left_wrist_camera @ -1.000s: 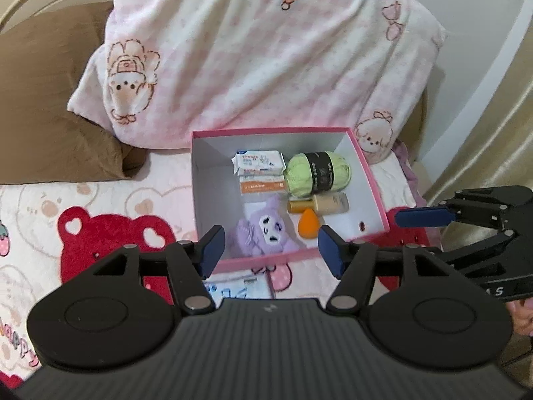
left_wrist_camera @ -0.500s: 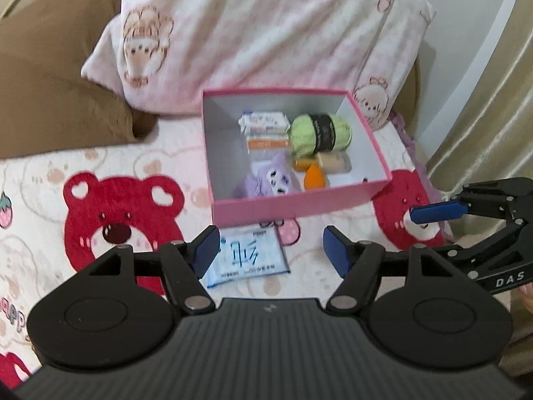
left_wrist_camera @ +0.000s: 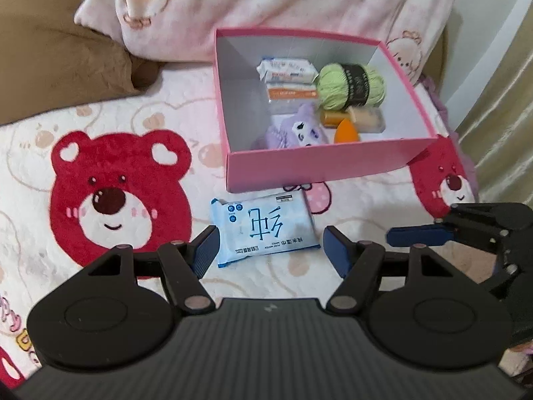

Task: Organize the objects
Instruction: 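Move the left tool toward the blue-lettered wet-wipe pack, then close the left gripper on the blue-lettered wipe pack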

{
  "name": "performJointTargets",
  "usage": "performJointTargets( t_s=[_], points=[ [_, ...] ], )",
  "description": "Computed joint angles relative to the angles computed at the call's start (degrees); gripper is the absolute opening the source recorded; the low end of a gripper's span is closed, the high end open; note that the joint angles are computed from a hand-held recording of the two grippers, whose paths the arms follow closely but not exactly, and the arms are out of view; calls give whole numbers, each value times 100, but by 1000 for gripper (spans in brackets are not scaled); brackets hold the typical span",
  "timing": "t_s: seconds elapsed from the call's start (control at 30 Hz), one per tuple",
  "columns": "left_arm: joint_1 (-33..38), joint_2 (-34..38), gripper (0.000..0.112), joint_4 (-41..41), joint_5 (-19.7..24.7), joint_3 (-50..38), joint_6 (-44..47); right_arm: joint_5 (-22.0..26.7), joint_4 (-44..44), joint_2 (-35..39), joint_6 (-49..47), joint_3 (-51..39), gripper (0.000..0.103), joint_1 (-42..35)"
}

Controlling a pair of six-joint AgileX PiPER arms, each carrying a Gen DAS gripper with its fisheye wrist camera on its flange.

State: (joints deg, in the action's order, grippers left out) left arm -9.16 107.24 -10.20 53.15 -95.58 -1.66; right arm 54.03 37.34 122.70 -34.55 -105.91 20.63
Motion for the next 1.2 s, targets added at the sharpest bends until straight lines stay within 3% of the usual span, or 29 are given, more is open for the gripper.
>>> performJointTargets(
  t_s=[0.37, 0.47, 0.6, 0.73, 1.0, 1.2],
  points=[
    [-11, 609, 68, 287, -1282, 541, -142, 98, -400, 1492, 529, -1498, 72, 78],
    [-60, 799, 68, 672, -1544, 605, -483, -193, -327, 1636, 611, -1370, 72, 49],
    [-33, 1185, 68, 788, -1365, 334, -575, -778, -318, 1677, 636, -945, 72, 65],
    [-19, 1378, 68, 1035, -1482, 185, -830, -1097, -65, 1723, 300, -776, 71, 113],
    [85, 1712, 68, 724, -1237, -251, -705, -1148, 55, 1848, 483, -903, 40, 85],
    [226, 1873, 72, 36, -961, -354, -408, -1166, -2, 1909, 694, -963, 32, 60]
  ],
)
